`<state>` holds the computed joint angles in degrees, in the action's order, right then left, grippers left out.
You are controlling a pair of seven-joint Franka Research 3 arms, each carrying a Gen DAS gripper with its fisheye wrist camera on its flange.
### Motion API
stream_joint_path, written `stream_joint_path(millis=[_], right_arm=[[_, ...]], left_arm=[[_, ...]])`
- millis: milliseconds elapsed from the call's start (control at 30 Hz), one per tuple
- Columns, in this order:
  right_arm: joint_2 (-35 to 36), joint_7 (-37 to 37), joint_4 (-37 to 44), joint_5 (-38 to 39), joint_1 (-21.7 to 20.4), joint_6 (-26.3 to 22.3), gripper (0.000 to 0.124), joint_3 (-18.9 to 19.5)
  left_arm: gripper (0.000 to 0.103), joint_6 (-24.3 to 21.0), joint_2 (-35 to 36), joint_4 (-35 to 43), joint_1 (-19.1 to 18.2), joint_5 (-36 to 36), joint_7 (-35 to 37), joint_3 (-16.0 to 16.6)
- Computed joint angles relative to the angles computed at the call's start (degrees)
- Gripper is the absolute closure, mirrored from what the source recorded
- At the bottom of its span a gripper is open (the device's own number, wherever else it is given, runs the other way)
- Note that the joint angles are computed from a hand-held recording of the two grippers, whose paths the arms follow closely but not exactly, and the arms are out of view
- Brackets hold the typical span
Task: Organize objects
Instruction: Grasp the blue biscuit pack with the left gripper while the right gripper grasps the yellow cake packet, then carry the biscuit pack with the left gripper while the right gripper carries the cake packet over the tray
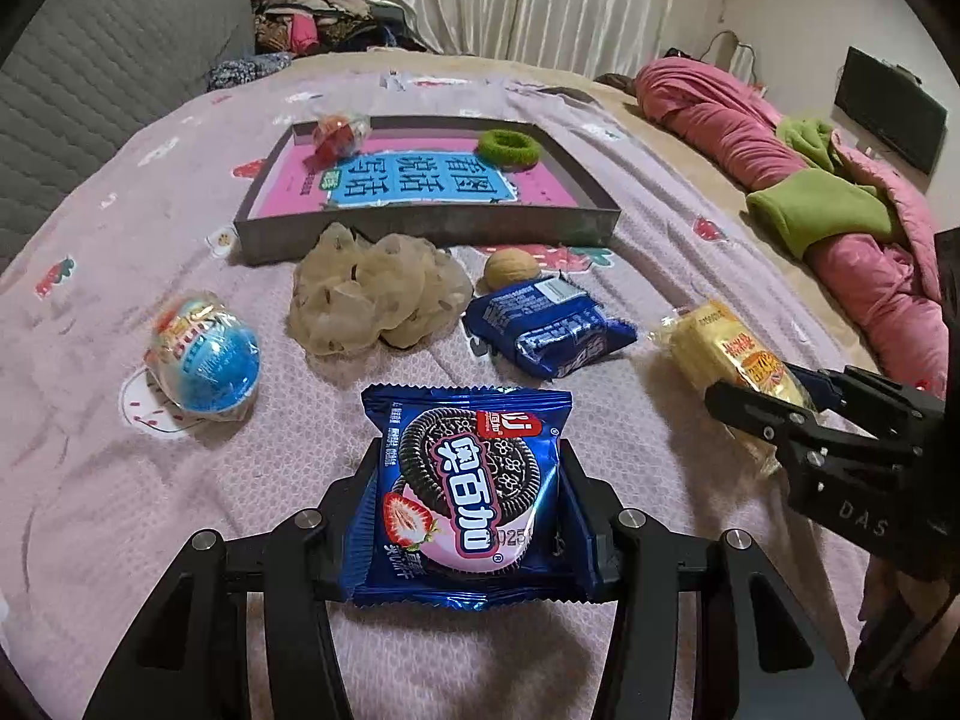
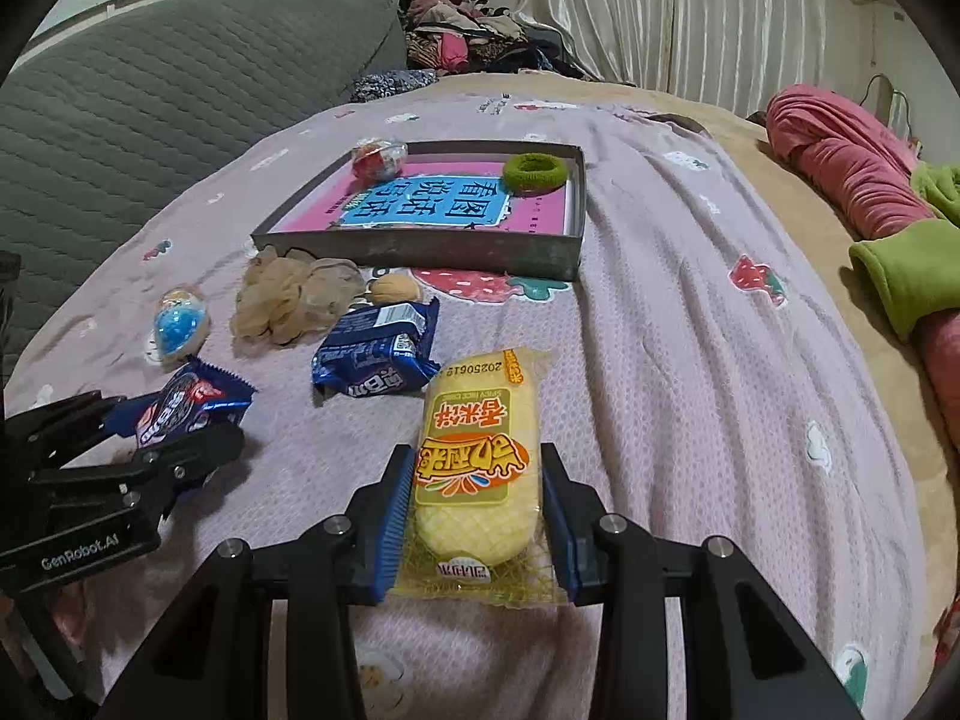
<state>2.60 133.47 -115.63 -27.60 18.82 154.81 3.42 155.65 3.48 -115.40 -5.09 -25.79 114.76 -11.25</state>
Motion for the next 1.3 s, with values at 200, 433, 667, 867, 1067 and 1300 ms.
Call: stream_joint_path(millis=[200,433,667,867,1067,1300], right_arm=[[-2.2,1.4,-1.6,-0.6,0.0,0.7,0.084,0.9],[-3.9,2.8,-2.4,-1.5,-0.4,1.6,0.084,2.3],[-4.5,3.2,-1.5,-2.7,-0.4,1.6,0.084,3.3],[-4.6,3.6,-0.1,-3.9,-0.1,1.6,0.084,3.9],[-4.1,2.8,1.4,-3.9,0.4,1.4,0.084,3.9],[-3.8,3.3,3.1,-5.1,0.9,1.4,0.084,3.9]], left_arm=[[0.050,0.5,-2.3,-1.7,-0.5,-0.5,0.7,0.5],[0.050,1.1,-4.9,-3.4,-1.4,-1.5,1.6,2.0],[0.050,1.5,-6.8,-4.0,-2.1,-1.7,1.8,3.3],[0.050,1.9,-8.1,-4.2,-2.6,-1.9,2.2,4.3],[0.050,1.8,-8.5,-3.9,-2.8,-2.0,2.2,5.1],[0.050,1.6,-8.0,-2.3,-2.4,-1.5,2.0,5.3]])
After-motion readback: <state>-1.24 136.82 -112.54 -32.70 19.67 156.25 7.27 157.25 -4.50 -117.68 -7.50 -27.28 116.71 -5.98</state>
